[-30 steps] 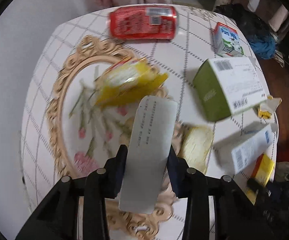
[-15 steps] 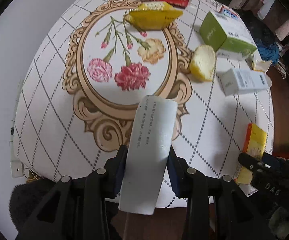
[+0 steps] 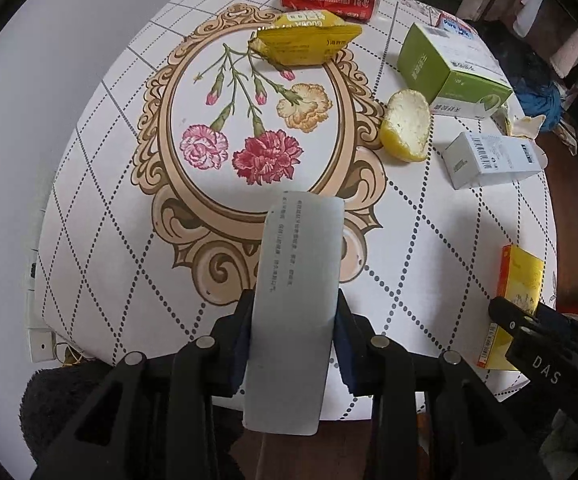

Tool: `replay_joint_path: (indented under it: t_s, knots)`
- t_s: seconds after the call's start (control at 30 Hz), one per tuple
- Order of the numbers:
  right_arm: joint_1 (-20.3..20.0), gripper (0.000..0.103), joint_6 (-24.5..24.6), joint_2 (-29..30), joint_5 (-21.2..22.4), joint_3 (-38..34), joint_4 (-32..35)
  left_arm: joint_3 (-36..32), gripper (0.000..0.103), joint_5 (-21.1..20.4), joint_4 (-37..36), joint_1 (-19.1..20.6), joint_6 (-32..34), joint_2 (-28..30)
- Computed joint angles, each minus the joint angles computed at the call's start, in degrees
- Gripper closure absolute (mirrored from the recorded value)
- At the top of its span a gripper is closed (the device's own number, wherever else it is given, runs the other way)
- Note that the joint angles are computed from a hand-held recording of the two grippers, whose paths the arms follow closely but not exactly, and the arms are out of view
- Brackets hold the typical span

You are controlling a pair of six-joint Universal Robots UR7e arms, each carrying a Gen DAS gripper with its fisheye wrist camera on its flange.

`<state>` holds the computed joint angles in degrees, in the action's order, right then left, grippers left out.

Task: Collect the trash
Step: 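Carry both items over the white bin and open both tools to drop them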

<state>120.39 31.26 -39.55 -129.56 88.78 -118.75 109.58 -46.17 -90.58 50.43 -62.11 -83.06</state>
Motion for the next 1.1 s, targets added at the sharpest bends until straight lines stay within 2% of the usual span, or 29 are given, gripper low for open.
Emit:
replay_joint_path:
  t_s: [0.13,0.37,0.47,0.57,0.7,0.83,0.97,1.1]
  knots:
    - [-1.03,0.044,-2.76,-1.66,1.34,2.40,-4.00,-0.75,0.070,0.78,2.02,-1.76,-1.33,-0.43]
    - [-0.33,0.044,-6.82,-6.18,2.22,4.64,-10.72,-4.42,0.070,3.02,3.37,-6.98,-1.54,-0.21]
    - [-0.76,0.044,-9.01,-8.74,3.40,4.63,-13.36,-7.21,0.070,4.00,1.23,-9.11,0.53,1.76]
    - [-2.24,0.044,-12.65,-11.70,4.43,4.61,-16.21,-10.05,0.070,4.04,-4.46,-10.33,5.43,4.84]
    - [-4.13,0.044,-15.56,-16.32,4.85,4.99,-18.30,-14.33,0.070,-0.41,-15.00,-10.06,13.15,11.05]
    - [-7.47,0.044,-17.32,-20.73,3.90,5.60,-18.32,-21.13,0.070,-7.49,-23.48,-7.23,20.60,21.58]
    - [-14.23,0.044,-20.27,-22.44,2.13,4.70,-17.16,-29.45,0.070,-15.37,-25.23,-3.45,24.40,32.36]
    - [-21.37,0.044,-20.96,-20.75,3.00,1.69,-12.63,-40.30,0.070,-21.24,-21.23,0.01,26.19,43.24]
